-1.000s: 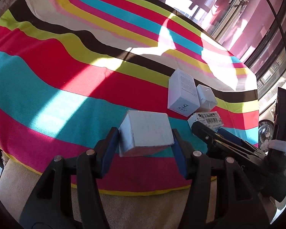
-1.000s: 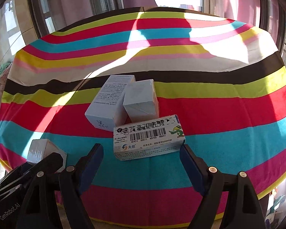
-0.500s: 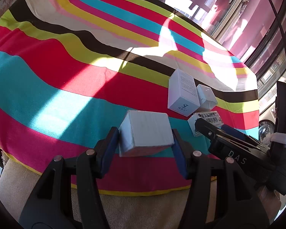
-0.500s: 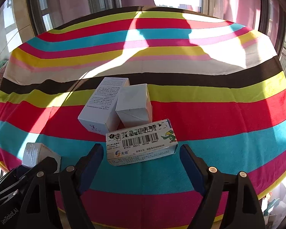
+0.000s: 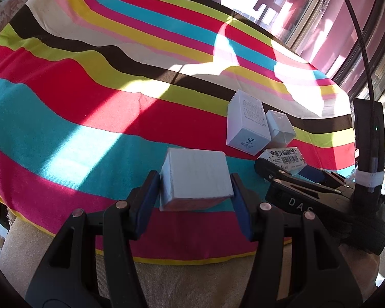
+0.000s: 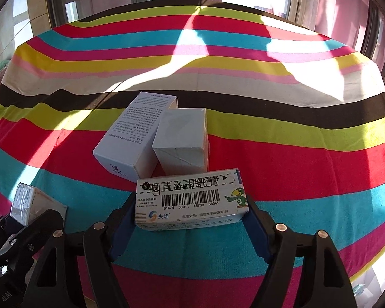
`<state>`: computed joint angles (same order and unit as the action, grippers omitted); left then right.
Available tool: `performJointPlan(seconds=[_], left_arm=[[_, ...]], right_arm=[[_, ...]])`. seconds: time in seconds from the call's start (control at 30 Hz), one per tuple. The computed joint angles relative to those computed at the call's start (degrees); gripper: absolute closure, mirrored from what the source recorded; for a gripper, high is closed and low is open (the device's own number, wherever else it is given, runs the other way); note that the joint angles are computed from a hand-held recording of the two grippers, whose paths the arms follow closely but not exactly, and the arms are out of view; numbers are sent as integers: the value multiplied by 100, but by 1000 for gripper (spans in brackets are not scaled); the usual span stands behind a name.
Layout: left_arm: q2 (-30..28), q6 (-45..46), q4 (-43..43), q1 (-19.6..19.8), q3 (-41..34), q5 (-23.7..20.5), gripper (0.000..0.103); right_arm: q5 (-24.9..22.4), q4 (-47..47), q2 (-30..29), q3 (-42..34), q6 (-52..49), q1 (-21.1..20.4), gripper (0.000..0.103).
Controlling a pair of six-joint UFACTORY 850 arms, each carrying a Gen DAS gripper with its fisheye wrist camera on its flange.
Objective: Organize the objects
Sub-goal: 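Grasp the plain white cube box with left tool while right tool grasps the barcode box, then carry both boxes over the cardboard box and open both tools to drop them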
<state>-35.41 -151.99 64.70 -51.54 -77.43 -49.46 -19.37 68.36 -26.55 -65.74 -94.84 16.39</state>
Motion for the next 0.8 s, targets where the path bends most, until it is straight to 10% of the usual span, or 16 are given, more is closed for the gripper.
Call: performJointPlan(seconds=[0.8], left_arm=[[-268, 983, -905, -122, -536, -455, 49]], right_arm=[[-81, 1078, 635, 701, -1211, -207, 26]])
